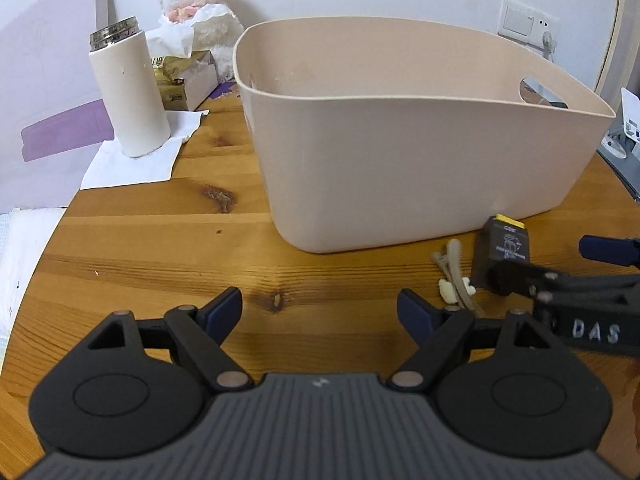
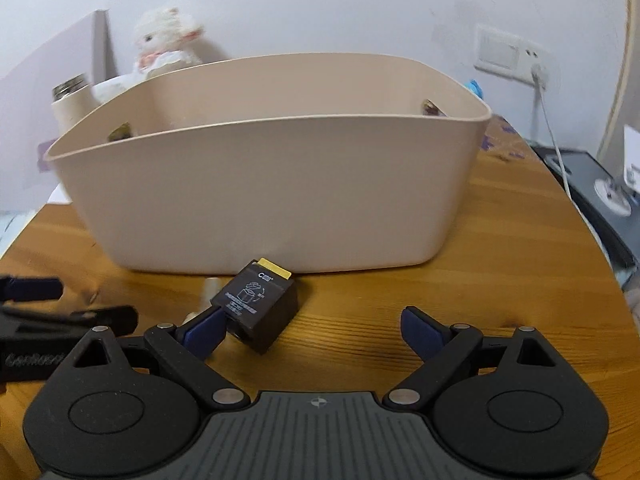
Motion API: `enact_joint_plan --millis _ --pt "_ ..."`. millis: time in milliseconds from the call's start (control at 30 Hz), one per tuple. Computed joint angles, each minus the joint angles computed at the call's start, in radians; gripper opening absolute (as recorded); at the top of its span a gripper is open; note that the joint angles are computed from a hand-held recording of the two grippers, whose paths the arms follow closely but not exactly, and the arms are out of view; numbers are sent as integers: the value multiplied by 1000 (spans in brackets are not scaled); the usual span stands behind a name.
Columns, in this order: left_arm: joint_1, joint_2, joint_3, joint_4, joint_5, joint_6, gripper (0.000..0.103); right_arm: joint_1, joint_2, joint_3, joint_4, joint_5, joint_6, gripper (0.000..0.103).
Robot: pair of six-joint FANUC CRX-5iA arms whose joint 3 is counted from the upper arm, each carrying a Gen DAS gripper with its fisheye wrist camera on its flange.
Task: Organize objects
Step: 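Grasp the hair clip with the left tool while the right grasps the black relay cube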
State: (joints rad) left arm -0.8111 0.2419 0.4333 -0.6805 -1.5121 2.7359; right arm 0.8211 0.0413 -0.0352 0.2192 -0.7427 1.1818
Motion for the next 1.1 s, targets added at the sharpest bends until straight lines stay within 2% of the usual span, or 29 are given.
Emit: enact_joint_plan --millis 200,333,567,800,1000,1100 --pt "-7 9 15 -9 7 -8 85 -17 -1 -34 78 19 -78 93" --pt "-1 9 14 14 48 -1 85 -29 -6 -62 136 29 -104 93" --pt "8 34 35 53 115 -8 85 -39 -29 -115 202 57 -61 93" --pt "54 72 47 112 170 6 85 -48 -35 -127 183 87 21 91" --pt "47 132 119 64 112 -3 84 -54 -10 -88 87 96 114 92" --pt "33 165 166 26 50 -7 77 -52 9 -84 97 119 117 92"
